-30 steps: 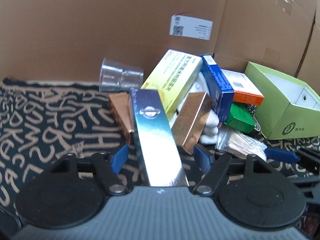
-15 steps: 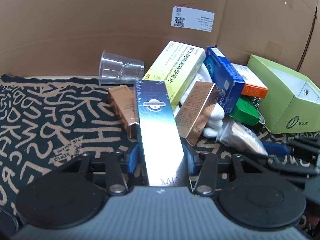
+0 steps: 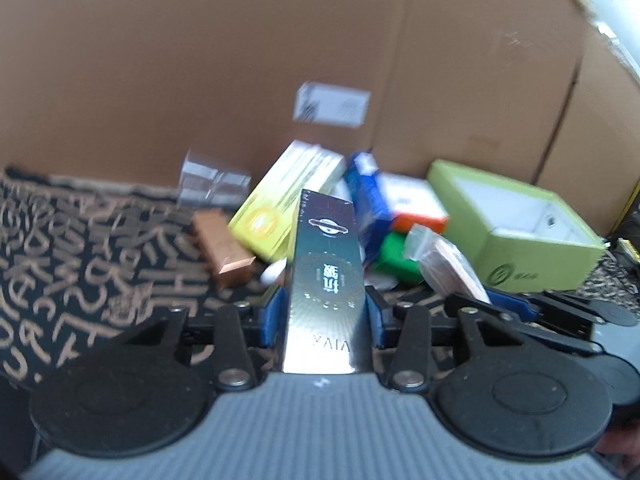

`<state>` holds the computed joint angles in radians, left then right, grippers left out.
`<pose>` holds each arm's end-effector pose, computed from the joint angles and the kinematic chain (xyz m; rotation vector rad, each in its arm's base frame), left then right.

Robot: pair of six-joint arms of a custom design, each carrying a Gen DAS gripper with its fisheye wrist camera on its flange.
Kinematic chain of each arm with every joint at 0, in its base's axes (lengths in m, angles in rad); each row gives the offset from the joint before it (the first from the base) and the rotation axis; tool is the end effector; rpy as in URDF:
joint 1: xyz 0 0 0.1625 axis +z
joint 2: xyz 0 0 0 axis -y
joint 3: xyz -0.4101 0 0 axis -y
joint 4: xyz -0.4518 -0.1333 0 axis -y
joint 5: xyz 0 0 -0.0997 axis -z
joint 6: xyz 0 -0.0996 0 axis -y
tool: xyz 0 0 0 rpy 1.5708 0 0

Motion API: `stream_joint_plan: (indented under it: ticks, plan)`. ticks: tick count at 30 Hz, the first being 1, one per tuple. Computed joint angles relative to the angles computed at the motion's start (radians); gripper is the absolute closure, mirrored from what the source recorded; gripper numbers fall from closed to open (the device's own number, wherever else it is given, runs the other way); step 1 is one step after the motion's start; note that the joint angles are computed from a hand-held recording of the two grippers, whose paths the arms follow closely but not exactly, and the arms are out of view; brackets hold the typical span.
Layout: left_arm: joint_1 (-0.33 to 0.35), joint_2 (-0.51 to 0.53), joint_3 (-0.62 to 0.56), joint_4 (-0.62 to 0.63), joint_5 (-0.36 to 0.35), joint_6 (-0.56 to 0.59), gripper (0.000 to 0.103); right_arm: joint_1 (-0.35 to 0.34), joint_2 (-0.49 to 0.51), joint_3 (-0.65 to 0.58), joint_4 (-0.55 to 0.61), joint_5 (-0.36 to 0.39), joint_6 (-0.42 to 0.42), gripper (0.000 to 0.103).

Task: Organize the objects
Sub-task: 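Grasp the silver-blue box with the left gripper while the right grasps the swab bag, then carry both items over the lime-green box and open both grippers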

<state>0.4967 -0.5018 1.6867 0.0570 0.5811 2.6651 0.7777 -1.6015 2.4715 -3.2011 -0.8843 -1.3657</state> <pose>-0.2950 -0.4062 -0.1428 0.4977 2.3410 -1.1829 -0.1501 -0.4235 0.2400 1.0474 -2.2951 1.2579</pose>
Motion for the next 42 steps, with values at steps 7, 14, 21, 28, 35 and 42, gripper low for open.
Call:
stream_joint_plan:
  ticks: [7, 14, 21, 28, 35, 42]
  plan:
    - [-0.044, 0.005, -0.086, -0.055, 0.025, 0.189, 0.061, 0.01, 0.03, -0.066, -0.206, 0.081, 0.182, 0.08]
    - [0.014, 0.151, -0.377, 0.039, 0.161, 0.287, 0.061, 0.093, 0.19, -0.26, -0.449, -0.075, 0.383, 0.08]
    - [0.105, 0.444, -0.858, 0.265, 0.278, 0.329, 0.061, 0.096, 0.272, -0.385, -0.43, -0.239, 0.474, 0.08]
    - [0.139, 0.607, -1.119, 0.388, 0.269, 0.362, 0.06, 0.113, 0.294, -0.44, -0.334, -0.281, 0.499, 0.076]
    - [0.131, 0.414, -0.753, 0.005, 0.257, 0.448, 0.0, 0.108, 0.332, -0.428, -0.477, -0.289, 0.419, 0.025]
    - [0.098, 0.286, -0.527, -0.121, 0.213, 0.453, 0.0, 0.047, 0.252, -0.364, -0.537, -0.09, 0.558, 0.016]
